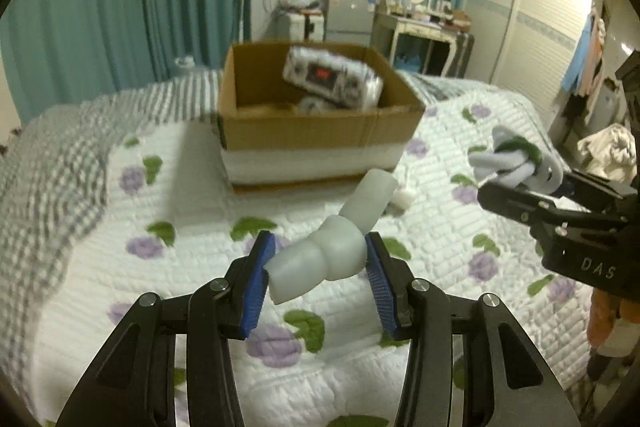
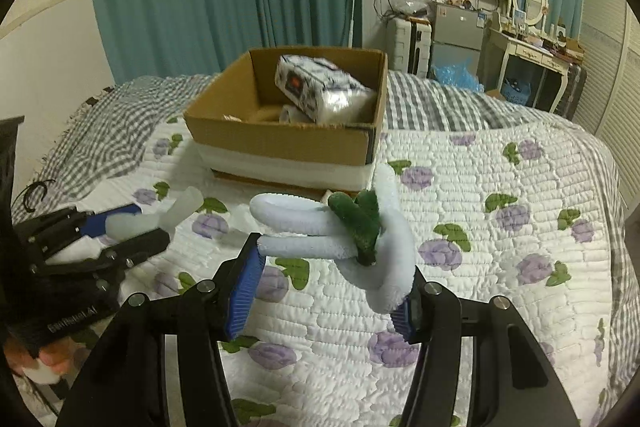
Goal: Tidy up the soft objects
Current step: 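Lower the socks and plush toy into the box and release both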
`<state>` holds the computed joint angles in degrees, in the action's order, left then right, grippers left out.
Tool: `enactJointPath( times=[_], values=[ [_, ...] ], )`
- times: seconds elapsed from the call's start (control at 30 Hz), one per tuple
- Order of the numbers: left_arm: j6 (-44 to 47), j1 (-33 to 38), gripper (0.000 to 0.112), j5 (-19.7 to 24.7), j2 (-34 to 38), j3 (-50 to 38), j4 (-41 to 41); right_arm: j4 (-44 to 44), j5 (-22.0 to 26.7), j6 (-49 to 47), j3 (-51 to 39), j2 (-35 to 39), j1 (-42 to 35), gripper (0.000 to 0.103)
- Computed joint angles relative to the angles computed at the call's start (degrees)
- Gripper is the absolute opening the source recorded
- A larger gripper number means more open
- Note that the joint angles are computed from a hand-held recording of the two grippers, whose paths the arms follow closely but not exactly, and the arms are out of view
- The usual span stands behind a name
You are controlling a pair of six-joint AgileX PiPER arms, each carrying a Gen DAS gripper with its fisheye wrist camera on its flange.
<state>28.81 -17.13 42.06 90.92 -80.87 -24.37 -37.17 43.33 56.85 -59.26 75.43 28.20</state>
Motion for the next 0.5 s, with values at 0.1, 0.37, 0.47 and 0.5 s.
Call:
enactJointPath(
  times=[0.1, 0.37, 0.47, 0.5],
  values=[
    [0.0, 0.0, 0.045, 0.8, -0.3, -2.6, 0.3, 0.4, 0.6, -1.6, -1.4, -1.2, -0.1, 0.056],
    [-4.9, -1.9, 0.045, 4.2, 5.5, -17.3, 5.8, 3.8, 0.1, -11.7, -10.6, 0.6, -4.7, 0.056],
    [-7.5, -2.6, 0.045, 7.8, 11.0, -26.7, 7.4, 6.2, -0.2, -16.8, -15.6, 3.4, -7.4, 0.056],
    [-9.0, -3.1, 0.045, 9.2, 13.4, -30.5, 9.0, 6.6, -0.2, -18.1, -17.2, 4.4, -8.2, 0.056]
  ],
)
